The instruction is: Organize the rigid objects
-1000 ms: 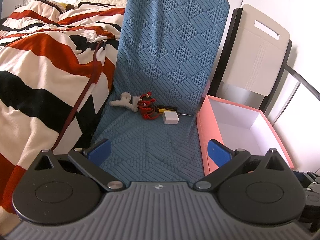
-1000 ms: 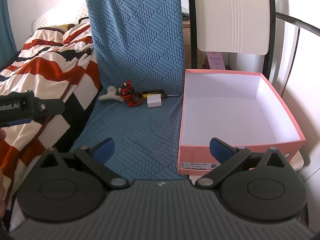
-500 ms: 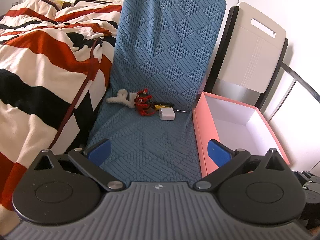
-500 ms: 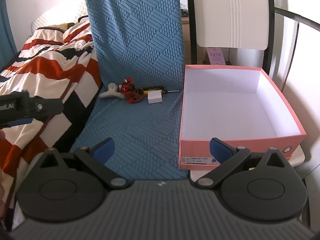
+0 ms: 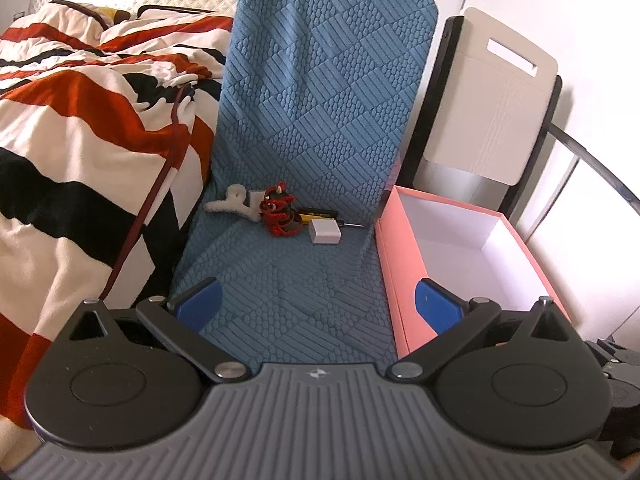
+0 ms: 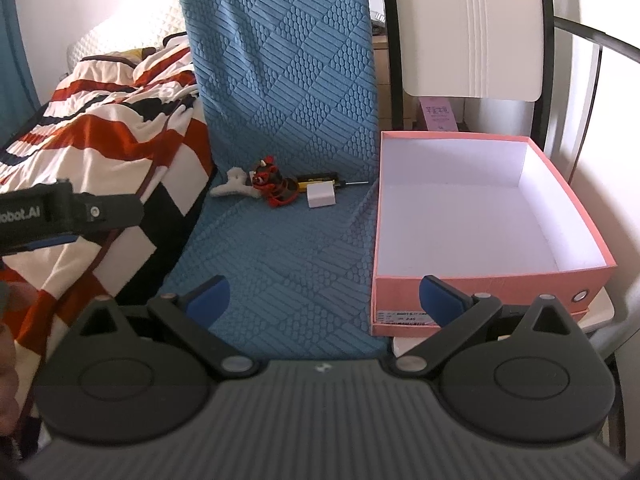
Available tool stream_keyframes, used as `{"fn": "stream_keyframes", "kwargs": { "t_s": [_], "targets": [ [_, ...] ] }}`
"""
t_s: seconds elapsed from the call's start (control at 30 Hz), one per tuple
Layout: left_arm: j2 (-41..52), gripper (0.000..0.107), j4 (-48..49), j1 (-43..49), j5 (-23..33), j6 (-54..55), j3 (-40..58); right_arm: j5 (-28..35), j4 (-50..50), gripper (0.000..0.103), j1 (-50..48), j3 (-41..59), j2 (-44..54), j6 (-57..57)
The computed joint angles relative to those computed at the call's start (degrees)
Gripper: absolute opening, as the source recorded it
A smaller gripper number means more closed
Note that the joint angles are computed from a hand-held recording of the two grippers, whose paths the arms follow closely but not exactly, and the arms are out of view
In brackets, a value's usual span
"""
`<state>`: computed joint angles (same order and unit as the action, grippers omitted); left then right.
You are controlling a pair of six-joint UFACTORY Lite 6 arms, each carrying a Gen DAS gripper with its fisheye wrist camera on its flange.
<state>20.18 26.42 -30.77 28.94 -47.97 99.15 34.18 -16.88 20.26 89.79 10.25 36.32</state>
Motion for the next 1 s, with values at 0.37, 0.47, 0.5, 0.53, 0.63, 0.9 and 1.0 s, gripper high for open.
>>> {"fn": "stream_keyframes", "kwargs": {
  "t_s": [0.37,0.47,0.5,0.53,0.63,0.9,1.0],
  "targets": [
    [-1.17,0.103,1.16,-0.58,-0.54,-1.41,-1.84,-0.48,1.02,0.103,0.11,0.61,0.93,-0.9],
    [-0.46,0.103,0.66,-0.75,-0.66,-1.55,-1.05,-1.33,1.26,0.103,-0.1,-0.49,0.75,-1.91],
    [-0.23,0.103,1.85,-1.09,-0.62,-2.39,-0.93,-1.58,1.53,0.103,-0.21,-1.07,0.42,-2.27],
    [0.16,0.103,3.28,-1.5,-0.26,-3.31,-0.7,-2.32,2.23,0.103,-0.54,-2.01,0.05,-2.94],
    [0.96,0.103,5.89,-1.85,-0.37,-5.04,-1.11,-3.71,4.89,0.103,-1.61,-3.14,0.24,-4.81],
    [1.82,0.103,3.45,0.4,-2.99,-2.73,-3.01,-5.28,2.25,0.103,-0.65,-2.51,1.86,-3.2],
    [3.48,0.103,2.06,1.57,-3.79,-1.29,-2.23,-5.21,0.33,0.103,-1.06,-2.3,2.99,-0.55]
  ]
}}
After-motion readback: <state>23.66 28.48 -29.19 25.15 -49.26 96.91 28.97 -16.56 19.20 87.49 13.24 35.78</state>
